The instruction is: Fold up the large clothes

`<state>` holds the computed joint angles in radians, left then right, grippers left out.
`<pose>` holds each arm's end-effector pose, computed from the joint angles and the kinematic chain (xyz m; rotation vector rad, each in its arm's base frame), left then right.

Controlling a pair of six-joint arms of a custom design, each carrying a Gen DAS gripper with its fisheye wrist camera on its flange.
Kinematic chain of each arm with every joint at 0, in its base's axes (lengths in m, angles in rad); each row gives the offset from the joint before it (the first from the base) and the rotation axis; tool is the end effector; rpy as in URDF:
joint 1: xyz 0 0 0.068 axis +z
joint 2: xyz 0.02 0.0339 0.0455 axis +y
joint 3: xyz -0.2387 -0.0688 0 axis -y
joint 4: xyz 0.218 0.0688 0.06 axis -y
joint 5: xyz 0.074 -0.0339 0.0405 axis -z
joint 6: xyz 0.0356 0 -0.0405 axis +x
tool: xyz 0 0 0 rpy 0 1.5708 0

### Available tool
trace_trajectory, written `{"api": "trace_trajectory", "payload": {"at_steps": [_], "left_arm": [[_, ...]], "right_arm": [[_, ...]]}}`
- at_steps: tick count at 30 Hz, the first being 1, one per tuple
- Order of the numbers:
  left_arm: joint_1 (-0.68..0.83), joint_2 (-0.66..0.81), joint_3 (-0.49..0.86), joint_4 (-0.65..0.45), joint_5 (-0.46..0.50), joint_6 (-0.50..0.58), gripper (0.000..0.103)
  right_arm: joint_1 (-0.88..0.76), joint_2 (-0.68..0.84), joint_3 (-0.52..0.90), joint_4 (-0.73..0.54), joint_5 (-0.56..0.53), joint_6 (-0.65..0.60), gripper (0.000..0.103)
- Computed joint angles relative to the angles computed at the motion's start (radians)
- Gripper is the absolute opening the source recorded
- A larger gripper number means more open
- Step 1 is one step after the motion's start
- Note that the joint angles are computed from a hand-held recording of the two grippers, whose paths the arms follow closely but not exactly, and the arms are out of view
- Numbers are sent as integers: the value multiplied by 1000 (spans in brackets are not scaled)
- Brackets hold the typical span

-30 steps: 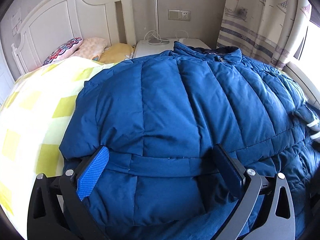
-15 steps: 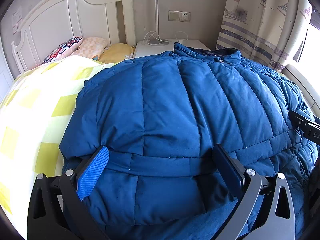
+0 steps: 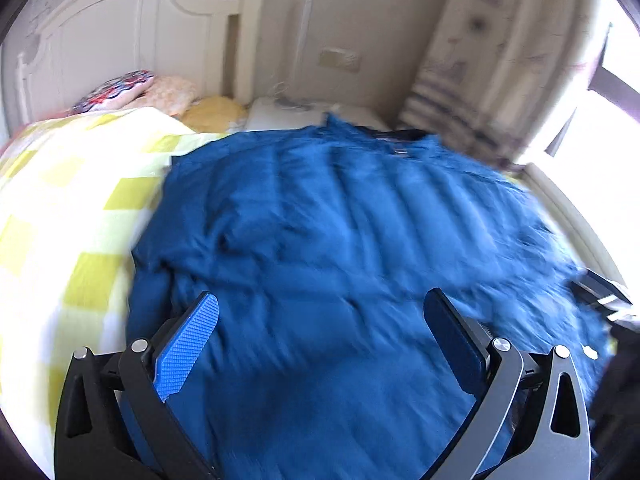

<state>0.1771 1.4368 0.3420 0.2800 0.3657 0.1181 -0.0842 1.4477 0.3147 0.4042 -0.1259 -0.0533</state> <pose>0.2138 0.0253 0.1058 0.1023 2.3336 -0.2900 0.2186 -0.0140 0.1056 -0.0293 2.2935 0.0737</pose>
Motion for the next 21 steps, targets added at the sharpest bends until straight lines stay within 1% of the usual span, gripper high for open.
{"api": "trace_trajectory", "payload": {"at_steps": [1,2,3,4,5,6,7,8,9,11,12,13,14,15,16,17,19,20,21], "left_arm": [[-49,-66,-34,-54,-59,22,98],[-108,-82,-41,-99,-124,32,98],[-164,-65,-43,-123,-185,43,98],[-237,4,-40,-122,-277,40,99],[-259,35,-60,-74,-311,29,99],[-252,28,-73,-58,-302,26,99],[-232,19,-64,-88,-283,29,99],[-217,4,-65,-103,-275,30,99],[-186,-41,-88,-101,-263,31,99],[-103,-122,-140,-92,-236,45,99],[-53,-120,-148,-87,-224,59,99],[-7,-81,-145,-72,-223,73,99],[37,-35,-126,-76,-195,95,99],[95,-4,-112,-87,-126,129,99],[127,-2,-113,-86,-91,155,99],[122,0,-117,-78,-101,163,99],[114,9,-119,-63,-112,165,99],[118,2,-130,-53,-112,167,99],[120,-1,-133,-48,-114,165,99]], "right_arm": [[35,5,1,-30,42,-33,100],[69,49,24,-77,77,-72,100],[104,132,70,-132,121,-102,100],[113,168,72,-113,137,-104,100],[105,155,56,-94,128,-96,100],[90,139,61,-127,108,-96,100],[77,126,59,-144,94,-97,100],[63,101,44,-147,86,-102,100],[34,50,8,-134,78,-111,100],[-51,-4,-35,-120,36,-133,100],[-124,-11,-48,-117,10,-152,100],[-183,17,-47,-105,-6,-169,100],[-240,48,-36,-113,-40,-187,101],[-310,85,-6,-151,-122,-214,101],[-342,82,-3,-170,-164,-228,101],[-352,77,-12,-164,-163,-237,101],[-319,2,-64,-150,-104,-231,100],[-310,-63,-103,-156,-106,-235,100],[-314,-143,-137,-185,-137,-256,100]]}}
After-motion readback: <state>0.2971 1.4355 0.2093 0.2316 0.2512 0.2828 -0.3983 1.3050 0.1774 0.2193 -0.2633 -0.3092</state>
